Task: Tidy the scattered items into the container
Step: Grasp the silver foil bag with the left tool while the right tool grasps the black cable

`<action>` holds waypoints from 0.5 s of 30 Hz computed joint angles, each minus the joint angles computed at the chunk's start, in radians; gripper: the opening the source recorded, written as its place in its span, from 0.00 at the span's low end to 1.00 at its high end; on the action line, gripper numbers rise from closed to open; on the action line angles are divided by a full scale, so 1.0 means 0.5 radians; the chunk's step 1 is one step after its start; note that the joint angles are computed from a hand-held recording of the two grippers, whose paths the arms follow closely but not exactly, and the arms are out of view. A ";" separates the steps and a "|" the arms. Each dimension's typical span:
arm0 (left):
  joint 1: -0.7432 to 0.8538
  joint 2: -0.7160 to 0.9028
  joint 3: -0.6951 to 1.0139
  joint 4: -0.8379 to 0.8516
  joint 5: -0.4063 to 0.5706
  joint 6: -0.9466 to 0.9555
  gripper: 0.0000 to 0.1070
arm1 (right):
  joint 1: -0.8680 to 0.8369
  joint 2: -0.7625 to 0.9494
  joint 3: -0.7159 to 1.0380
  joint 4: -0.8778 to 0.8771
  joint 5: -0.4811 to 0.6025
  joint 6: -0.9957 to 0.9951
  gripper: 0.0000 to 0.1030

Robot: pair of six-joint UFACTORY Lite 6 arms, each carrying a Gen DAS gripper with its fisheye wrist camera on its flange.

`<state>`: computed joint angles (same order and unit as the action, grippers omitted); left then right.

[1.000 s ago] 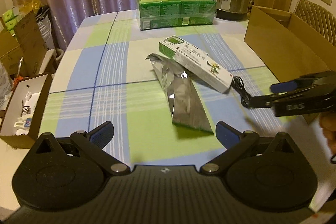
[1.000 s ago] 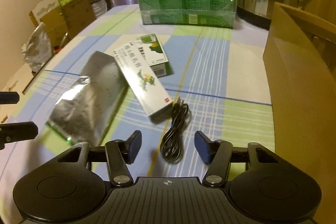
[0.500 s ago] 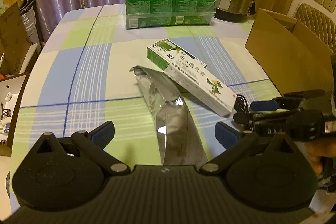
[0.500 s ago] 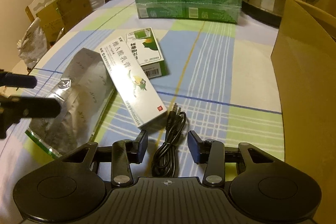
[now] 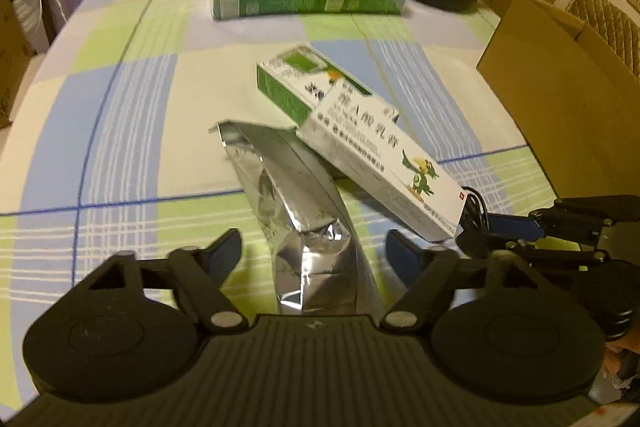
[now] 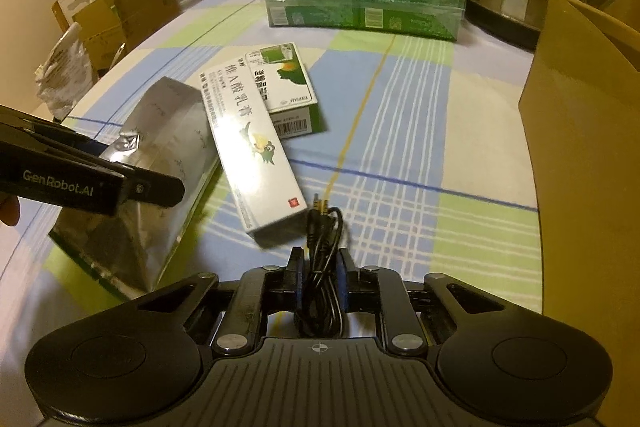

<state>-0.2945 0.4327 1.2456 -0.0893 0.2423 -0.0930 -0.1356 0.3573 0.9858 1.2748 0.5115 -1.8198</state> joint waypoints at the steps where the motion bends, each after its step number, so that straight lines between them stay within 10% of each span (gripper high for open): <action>1: -0.003 -0.004 -0.012 0.006 0.002 0.000 0.49 | -0.020 -0.028 -0.032 -0.020 0.014 0.013 0.11; 15: -0.541 -0.830 -0.805 0.609 0.072 -0.835 0.36 | -0.843 -0.873 -0.780 -0.596 0.481 0.062 0.11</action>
